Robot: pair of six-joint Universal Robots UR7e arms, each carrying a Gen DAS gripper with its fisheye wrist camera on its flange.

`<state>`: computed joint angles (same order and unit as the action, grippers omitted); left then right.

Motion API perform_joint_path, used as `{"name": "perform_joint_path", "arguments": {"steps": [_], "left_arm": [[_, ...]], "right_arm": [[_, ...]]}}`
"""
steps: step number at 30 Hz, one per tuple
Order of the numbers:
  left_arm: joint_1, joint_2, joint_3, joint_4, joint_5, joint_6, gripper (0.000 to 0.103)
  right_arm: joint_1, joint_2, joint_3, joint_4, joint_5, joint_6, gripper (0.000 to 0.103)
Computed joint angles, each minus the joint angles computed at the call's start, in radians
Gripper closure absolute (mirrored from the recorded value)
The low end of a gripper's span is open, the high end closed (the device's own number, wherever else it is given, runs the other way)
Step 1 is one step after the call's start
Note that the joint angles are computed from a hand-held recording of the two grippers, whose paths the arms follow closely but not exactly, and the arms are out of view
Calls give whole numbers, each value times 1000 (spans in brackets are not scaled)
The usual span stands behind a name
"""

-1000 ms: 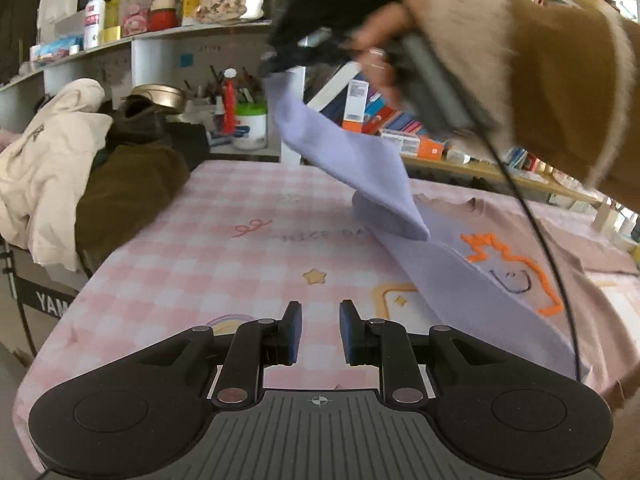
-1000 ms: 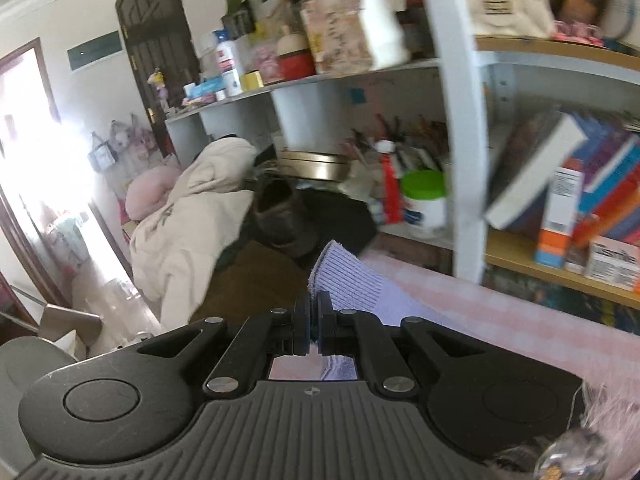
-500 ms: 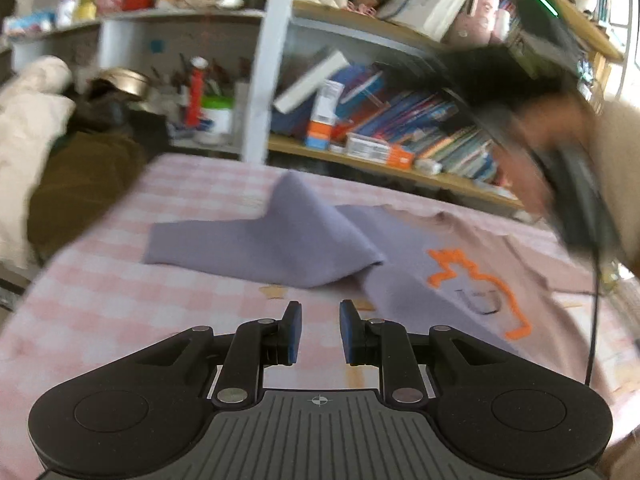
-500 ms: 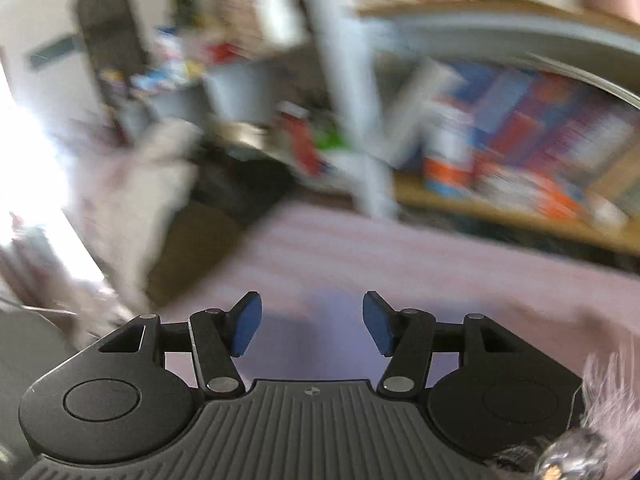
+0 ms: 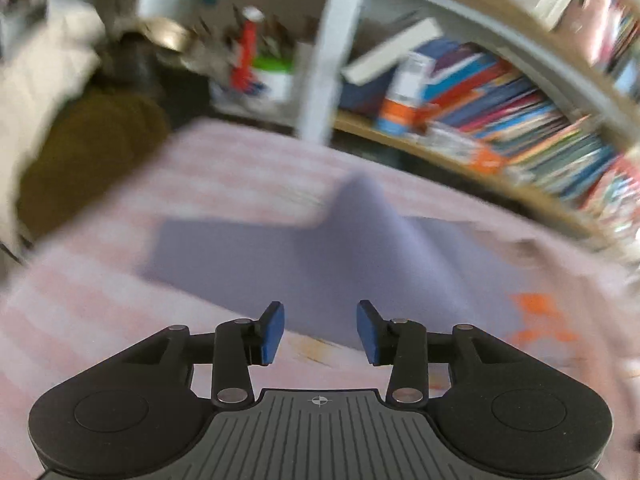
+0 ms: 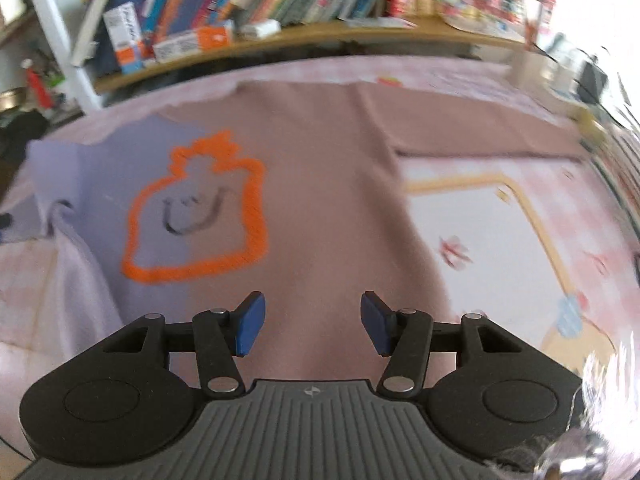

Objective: Fold clothes

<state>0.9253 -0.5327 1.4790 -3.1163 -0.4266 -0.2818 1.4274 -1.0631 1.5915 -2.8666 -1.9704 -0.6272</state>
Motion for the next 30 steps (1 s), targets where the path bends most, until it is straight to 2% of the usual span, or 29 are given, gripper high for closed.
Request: {"name": "perform_joint_path", "arguments": {"steps": [4,8,10,11,12,13,14,15,17,19,22,24,27,28,30], "left_arm": [[48,10,-47,55,99,-37,62],[81,10,-79,160,135,-101,45],[87,24,-89,110,146,-60,43],[89,32,-96,78,145,-33,47],[90,42,-103,26,135,14,56],[92,49,-108,-26,116,63,83],[93,44,-102,-41,89,70,95],[93,35,-97,-23,75,42,96],[87,27,-88,-12,95,20,97],[76,25,-75,-65,154,37,97],[69,30,-78,-228,215,189,97],[73,36,-96,-320,226,318,97],[84,47,-123,-379,224,442,97],[88,53,-135,-388,229,469,97],[95,45,-130,-340,227,432,96]], "right_arm": [[-11,-13,25,-10,-35,8,51],[-10,-14,28,-1,-55,20,51],[-10,-15,27,7,-63,31,52],[-10,-15,26,11,-66,38,52],[-11,-15,26,15,-66,45,52],[-11,-16,25,18,-67,52,52],[-11,-15,24,22,-68,56,52],[-10,-14,22,26,-69,59,52],[-7,-9,18,24,-70,57,52],[-5,-5,15,22,-72,52,52],[-4,-1,11,19,-75,43,52],[-5,-1,12,18,-74,41,52],[-5,-4,16,12,-71,39,52],[-5,-5,18,10,-70,38,52],[-3,-10,25,1,-67,31,52]]}}
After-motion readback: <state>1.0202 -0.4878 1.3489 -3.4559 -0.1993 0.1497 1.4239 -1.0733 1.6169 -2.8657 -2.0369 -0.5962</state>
